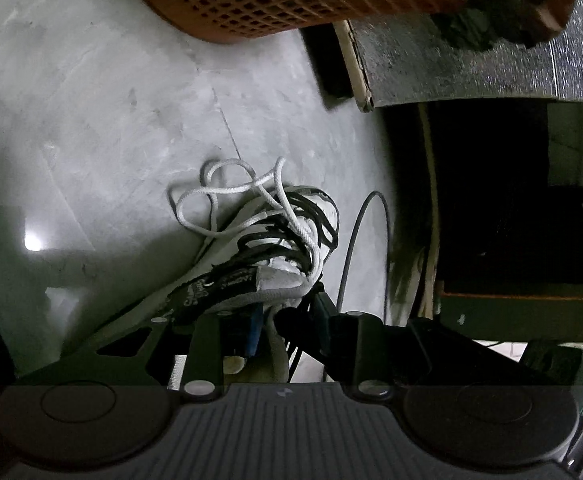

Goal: Lace up shoes with both hands

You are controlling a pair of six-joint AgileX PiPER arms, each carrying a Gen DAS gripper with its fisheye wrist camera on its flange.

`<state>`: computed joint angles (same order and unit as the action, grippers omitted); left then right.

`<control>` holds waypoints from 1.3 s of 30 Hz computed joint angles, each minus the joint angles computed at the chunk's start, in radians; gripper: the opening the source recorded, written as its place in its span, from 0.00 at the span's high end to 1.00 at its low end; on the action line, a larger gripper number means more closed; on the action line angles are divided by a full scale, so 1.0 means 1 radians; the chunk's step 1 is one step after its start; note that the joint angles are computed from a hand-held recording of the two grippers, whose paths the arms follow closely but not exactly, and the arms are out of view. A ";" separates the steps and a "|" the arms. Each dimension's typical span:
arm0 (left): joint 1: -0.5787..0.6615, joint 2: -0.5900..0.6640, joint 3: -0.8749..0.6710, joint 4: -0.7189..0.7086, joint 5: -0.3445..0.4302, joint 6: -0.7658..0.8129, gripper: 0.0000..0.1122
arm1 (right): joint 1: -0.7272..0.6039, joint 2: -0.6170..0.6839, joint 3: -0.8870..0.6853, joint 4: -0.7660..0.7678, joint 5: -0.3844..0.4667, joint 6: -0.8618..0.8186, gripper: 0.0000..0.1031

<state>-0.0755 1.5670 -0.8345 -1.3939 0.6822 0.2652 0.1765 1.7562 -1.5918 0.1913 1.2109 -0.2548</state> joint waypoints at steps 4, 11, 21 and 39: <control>0.009 0.004 0.024 -0.074 0.004 0.039 0.72 | 0.090 -0.052 0.072 -0.124 -0.098 0.060 0.68; 0.014 0.014 0.026 -0.097 0.010 0.063 0.71 | 0.198 -0.169 0.291 -0.315 -0.305 0.147 0.55; 0.019 0.007 0.037 -0.110 0.009 0.067 0.70 | 0.026 -0.161 0.209 -0.018 -0.244 0.200 0.55; 0.018 -0.012 0.019 -0.107 0.014 0.100 0.60 | -0.101 -0.083 -0.030 -0.010 -0.164 0.370 0.50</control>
<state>-0.0571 1.5553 -0.8156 -1.5012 0.6965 0.3657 0.0755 1.6731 -1.6221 0.1812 1.0470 0.1154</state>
